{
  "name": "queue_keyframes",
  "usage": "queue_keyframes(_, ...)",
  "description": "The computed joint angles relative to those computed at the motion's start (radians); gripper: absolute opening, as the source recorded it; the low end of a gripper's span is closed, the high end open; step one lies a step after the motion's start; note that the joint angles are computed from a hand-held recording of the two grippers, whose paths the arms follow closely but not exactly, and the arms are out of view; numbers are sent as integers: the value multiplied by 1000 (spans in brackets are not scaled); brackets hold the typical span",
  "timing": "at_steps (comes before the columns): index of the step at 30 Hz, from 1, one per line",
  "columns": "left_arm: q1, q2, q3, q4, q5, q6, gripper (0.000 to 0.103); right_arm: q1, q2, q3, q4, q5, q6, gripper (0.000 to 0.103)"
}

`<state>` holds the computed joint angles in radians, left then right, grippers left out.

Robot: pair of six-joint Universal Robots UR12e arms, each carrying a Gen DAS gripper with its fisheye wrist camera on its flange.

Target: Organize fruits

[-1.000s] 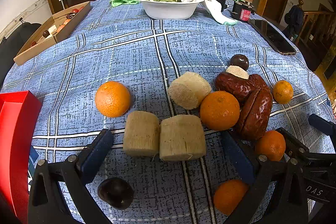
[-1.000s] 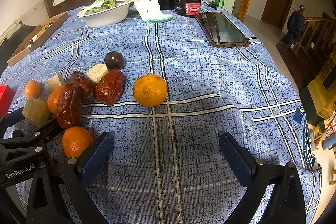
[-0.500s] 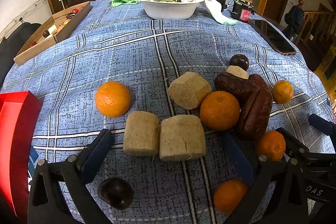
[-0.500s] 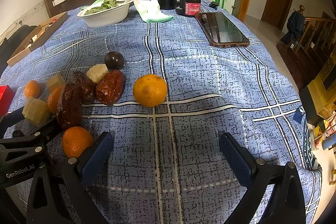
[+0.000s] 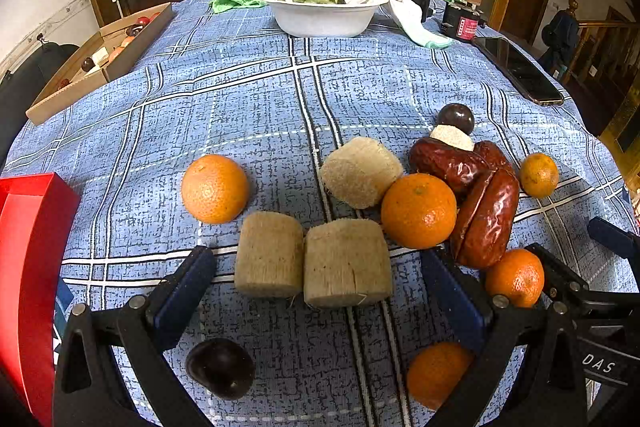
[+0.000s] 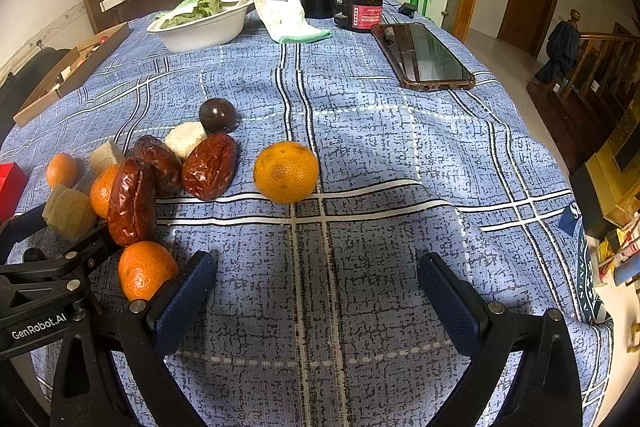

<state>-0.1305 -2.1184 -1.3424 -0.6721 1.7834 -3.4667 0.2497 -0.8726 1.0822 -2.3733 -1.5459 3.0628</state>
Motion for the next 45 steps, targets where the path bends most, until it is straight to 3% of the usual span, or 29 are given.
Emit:
queue_keyframes(32,1,1,-1,-1,-1,0,102,-2,-2,4,0,1,-1,102)
queue_keyframes(40,10,-4,26,-75,-32,6,102,-2,12,-29,43,1,-4,102)
queue_keyframes(45,11,1,17,-64,-36,8,102,-6,4,-22,52,21,-29,102)
